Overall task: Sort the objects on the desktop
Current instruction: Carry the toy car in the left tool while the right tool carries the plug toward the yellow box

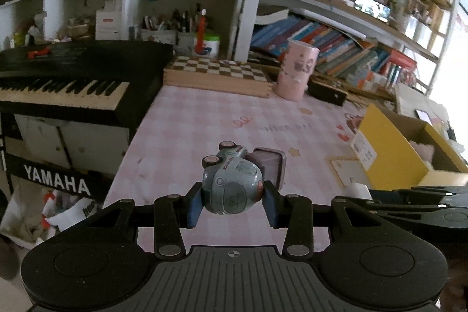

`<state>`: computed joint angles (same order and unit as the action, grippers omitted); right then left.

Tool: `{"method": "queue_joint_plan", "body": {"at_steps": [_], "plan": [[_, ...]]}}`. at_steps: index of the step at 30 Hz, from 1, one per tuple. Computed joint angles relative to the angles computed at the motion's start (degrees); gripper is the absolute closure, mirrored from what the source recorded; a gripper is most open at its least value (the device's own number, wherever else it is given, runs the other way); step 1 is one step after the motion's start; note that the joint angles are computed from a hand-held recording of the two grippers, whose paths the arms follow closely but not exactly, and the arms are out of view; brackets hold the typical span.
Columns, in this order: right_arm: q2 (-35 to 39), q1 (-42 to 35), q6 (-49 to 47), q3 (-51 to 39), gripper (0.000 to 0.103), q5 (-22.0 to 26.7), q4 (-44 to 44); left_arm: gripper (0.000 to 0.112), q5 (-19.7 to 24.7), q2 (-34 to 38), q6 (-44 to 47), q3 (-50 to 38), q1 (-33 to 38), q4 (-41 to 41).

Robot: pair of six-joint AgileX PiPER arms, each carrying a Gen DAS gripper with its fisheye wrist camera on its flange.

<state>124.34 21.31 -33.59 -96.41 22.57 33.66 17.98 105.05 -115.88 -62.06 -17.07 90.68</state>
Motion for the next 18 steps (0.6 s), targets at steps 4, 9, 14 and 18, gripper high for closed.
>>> {"method": "queue_joint_plan", "body": {"at_steps": [4,9,14,18], "plan": [[-4.92,0.87,-1.23,9.05,0.072,-4.19,2.19,0.072,-0.16,-2.51,-2.76,4.00,-1.30,3.13],[-10.21,2.08,-1.15,18.98,0.072,-8.76,4.49,0.072,-1.01,-5.21,-1.82,7.83,-3.14,3.73],[-14.42,3.26,-0.70,26.84,0.072,-12.89,6.48,0.072,-2.02,-7.29,-2.79,11.05,-4.73,6.12],[-17.15,3.93,0.90,31.90,0.072,-15.42,6.83,0.072,-3.14,-8.15,-3.14,12.63,-5.73,6.96]]}}
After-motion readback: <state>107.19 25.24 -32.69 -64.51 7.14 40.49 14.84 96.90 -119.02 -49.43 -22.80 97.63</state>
